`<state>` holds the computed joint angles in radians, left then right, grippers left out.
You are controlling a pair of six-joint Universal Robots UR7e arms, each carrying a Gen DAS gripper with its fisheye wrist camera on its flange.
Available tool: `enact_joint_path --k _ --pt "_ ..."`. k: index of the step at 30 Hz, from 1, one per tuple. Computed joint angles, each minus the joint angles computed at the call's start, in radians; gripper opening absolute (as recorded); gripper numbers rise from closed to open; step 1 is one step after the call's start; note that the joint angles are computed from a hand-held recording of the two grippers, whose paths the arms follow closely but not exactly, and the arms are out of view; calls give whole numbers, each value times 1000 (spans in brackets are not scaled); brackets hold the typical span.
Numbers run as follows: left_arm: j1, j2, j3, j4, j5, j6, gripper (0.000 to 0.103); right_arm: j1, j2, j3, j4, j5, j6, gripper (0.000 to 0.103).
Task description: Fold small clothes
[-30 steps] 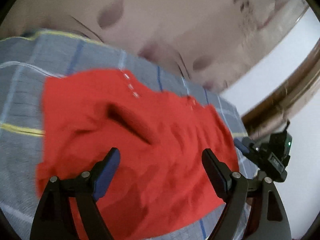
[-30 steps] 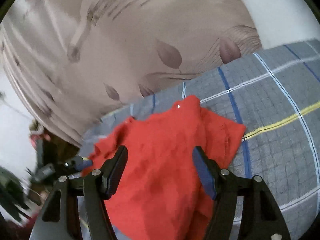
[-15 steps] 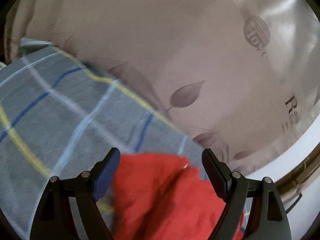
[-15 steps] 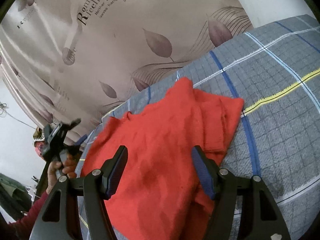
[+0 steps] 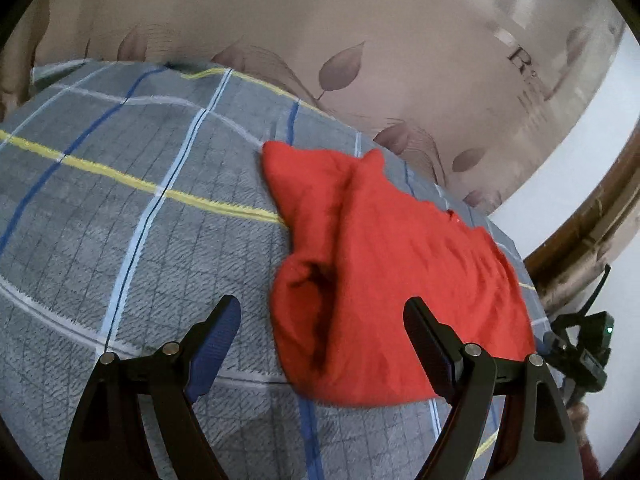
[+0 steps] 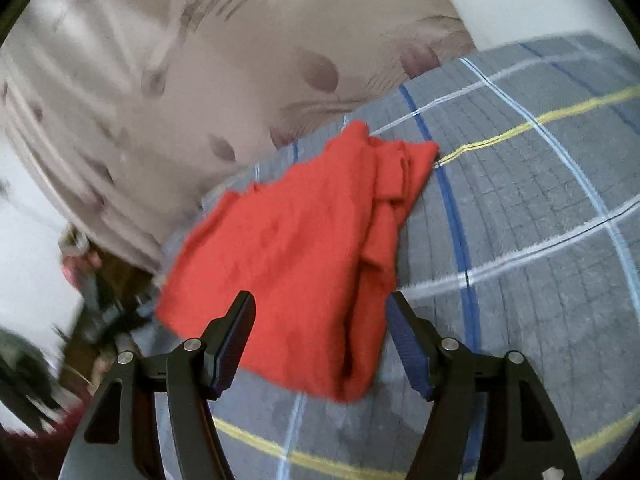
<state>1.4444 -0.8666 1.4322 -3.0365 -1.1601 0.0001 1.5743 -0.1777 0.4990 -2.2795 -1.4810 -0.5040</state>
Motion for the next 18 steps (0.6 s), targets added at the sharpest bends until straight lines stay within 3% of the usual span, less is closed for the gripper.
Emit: enact_joint_path --k 2,4,8,9,10,12,15,18 --pt "2 10 -6 -26 -29 38 82 5 -13 29 -14 -26 -28 62" --pt "2 12 -19 4 -43 56 75 9 -4 14 17 -56 -31 57" --pt "2 16 -42 87 -65 79 44 12 4 -2 54 -75 -41 43" --pt "0 19 -50 117 -47 88 32 14 13 -21 75 -84 -48 36" --pt "-2 21 -57 149 -35 85 25 15 24 -46 100 -91 -48 30" --pt "-4 22 -60 169 -23 80 12 17 50 -102 153 -110 -33 10" --pt "-5 16 -54 168 14 56 5 16 43 -100 175 -114 -22 7" --pt "4 -5 -35 200 4 16 4 9 31 -107 231 -109 0 6"
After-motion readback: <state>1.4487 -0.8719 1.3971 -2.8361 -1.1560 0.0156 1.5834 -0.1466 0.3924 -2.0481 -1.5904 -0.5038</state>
